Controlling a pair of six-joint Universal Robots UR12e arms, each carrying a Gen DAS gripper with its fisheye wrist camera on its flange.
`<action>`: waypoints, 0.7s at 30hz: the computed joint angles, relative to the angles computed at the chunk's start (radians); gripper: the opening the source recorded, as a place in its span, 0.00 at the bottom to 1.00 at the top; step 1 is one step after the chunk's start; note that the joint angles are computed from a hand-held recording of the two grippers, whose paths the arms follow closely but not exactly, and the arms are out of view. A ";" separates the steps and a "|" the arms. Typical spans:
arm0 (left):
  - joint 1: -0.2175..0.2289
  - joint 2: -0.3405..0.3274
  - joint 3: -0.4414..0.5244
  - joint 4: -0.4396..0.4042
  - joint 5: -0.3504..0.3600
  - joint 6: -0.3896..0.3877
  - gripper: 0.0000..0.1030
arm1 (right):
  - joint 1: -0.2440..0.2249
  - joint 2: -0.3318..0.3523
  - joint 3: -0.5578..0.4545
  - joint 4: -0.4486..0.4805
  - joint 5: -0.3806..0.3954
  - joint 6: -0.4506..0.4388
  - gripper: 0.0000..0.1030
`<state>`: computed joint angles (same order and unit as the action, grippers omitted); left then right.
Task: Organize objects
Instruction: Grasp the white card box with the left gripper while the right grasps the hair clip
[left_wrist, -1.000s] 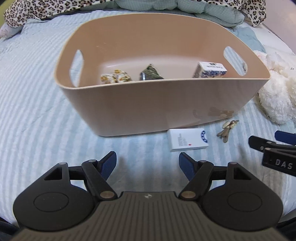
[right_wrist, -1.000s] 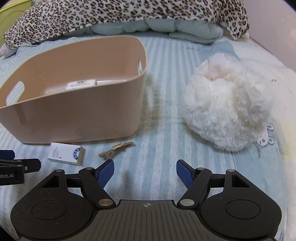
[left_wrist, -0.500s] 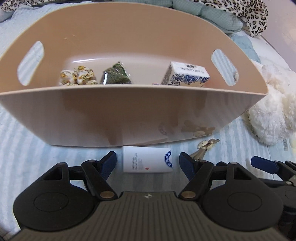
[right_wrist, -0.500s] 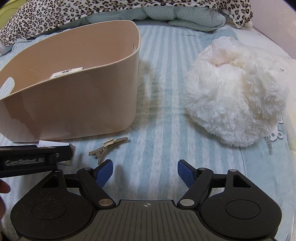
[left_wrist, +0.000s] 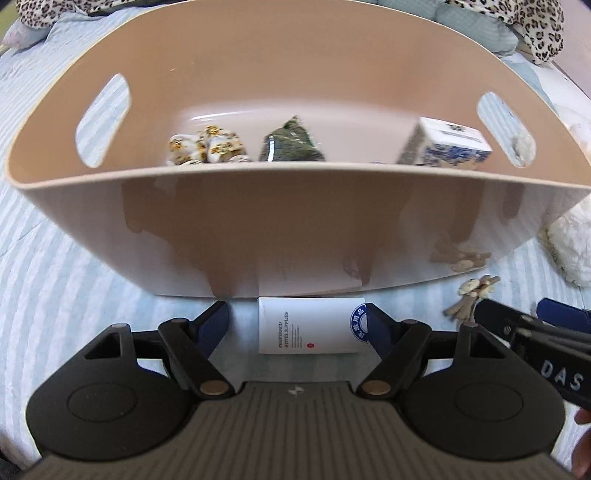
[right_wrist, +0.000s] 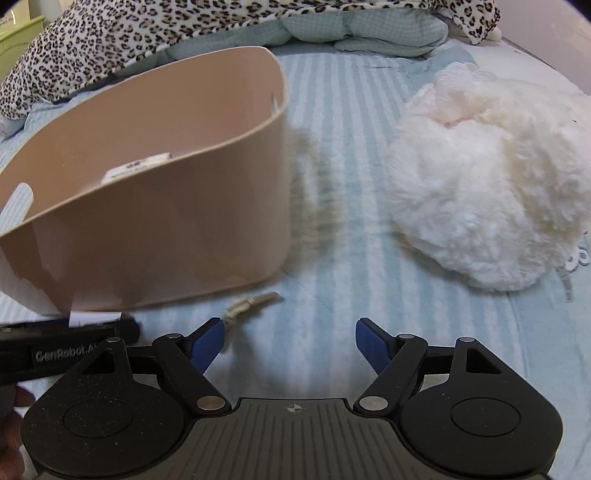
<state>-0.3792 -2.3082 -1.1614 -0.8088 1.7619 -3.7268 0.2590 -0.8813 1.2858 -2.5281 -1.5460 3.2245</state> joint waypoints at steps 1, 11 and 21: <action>0.000 0.001 -0.002 -0.004 0.012 0.000 0.77 | 0.003 0.005 -0.005 -0.004 0.000 0.005 0.77; 0.017 0.022 -0.040 0.019 -0.013 0.024 0.77 | 0.014 0.036 -0.045 0.009 0.004 0.045 0.77; 0.025 0.042 -0.076 0.043 -0.030 0.057 0.77 | 0.008 0.033 -0.041 -0.004 0.065 0.038 0.77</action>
<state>-0.3537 -2.2659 -1.2374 -0.7654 1.7322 -3.6700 0.2674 -0.8485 1.2445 -2.5324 -1.4814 3.2625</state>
